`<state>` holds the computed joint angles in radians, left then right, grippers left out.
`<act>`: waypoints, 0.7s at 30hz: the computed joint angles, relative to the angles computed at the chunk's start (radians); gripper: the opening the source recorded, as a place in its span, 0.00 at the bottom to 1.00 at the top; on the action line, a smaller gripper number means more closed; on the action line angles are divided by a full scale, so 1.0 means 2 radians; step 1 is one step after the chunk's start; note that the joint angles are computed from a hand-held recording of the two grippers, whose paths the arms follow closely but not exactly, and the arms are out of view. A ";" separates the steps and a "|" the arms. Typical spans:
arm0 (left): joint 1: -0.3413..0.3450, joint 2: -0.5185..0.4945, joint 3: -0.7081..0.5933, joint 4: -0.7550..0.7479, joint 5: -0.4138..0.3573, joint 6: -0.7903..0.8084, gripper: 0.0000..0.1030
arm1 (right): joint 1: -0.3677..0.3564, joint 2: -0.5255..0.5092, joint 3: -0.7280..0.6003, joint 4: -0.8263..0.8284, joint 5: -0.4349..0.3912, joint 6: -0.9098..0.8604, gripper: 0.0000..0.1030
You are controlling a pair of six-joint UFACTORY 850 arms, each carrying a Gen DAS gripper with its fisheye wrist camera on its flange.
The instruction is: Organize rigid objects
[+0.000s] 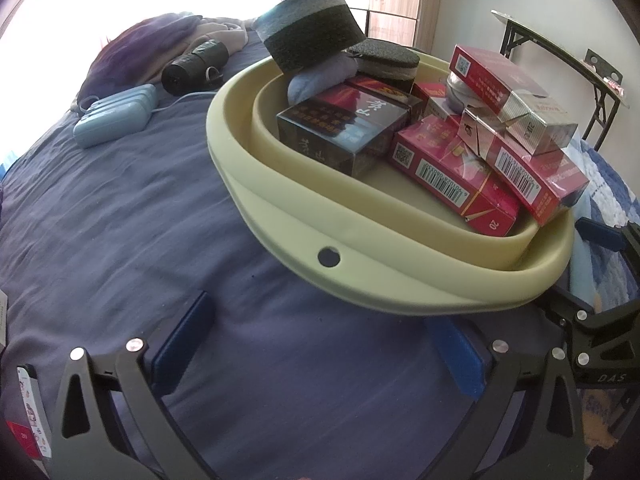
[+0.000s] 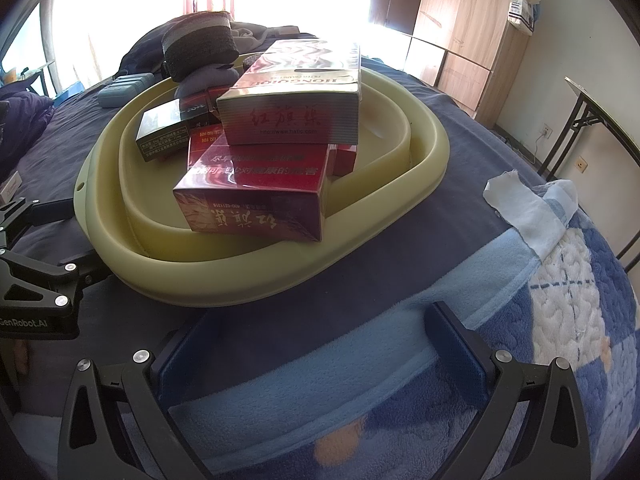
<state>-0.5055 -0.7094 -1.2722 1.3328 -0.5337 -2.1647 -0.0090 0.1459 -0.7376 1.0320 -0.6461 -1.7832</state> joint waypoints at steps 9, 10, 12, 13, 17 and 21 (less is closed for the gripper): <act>0.000 0.000 0.000 0.000 0.000 0.000 1.00 | 0.000 0.000 0.000 0.000 0.000 0.000 1.00; 0.000 0.000 0.000 0.000 0.000 0.000 1.00 | -0.001 -0.001 -0.001 0.000 -0.001 -0.001 1.00; 0.000 0.000 0.000 0.000 0.000 0.000 1.00 | 0.000 0.000 0.000 0.000 0.000 0.000 1.00; 0.000 0.000 0.000 0.000 0.000 0.000 1.00 | 0.001 0.001 0.001 0.000 0.000 0.000 1.00; 0.000 -0.001 -0.001 0.000 0.000 0.000 1.00 | -0.001 -0.001 -0.001 0.000 0.000 -0.001 1.00; 0.000 0.000 0.000 0.000 0.000 0.000 1.00 | 0.000 0.000 0.000 0.000 0.000 0.000 1.00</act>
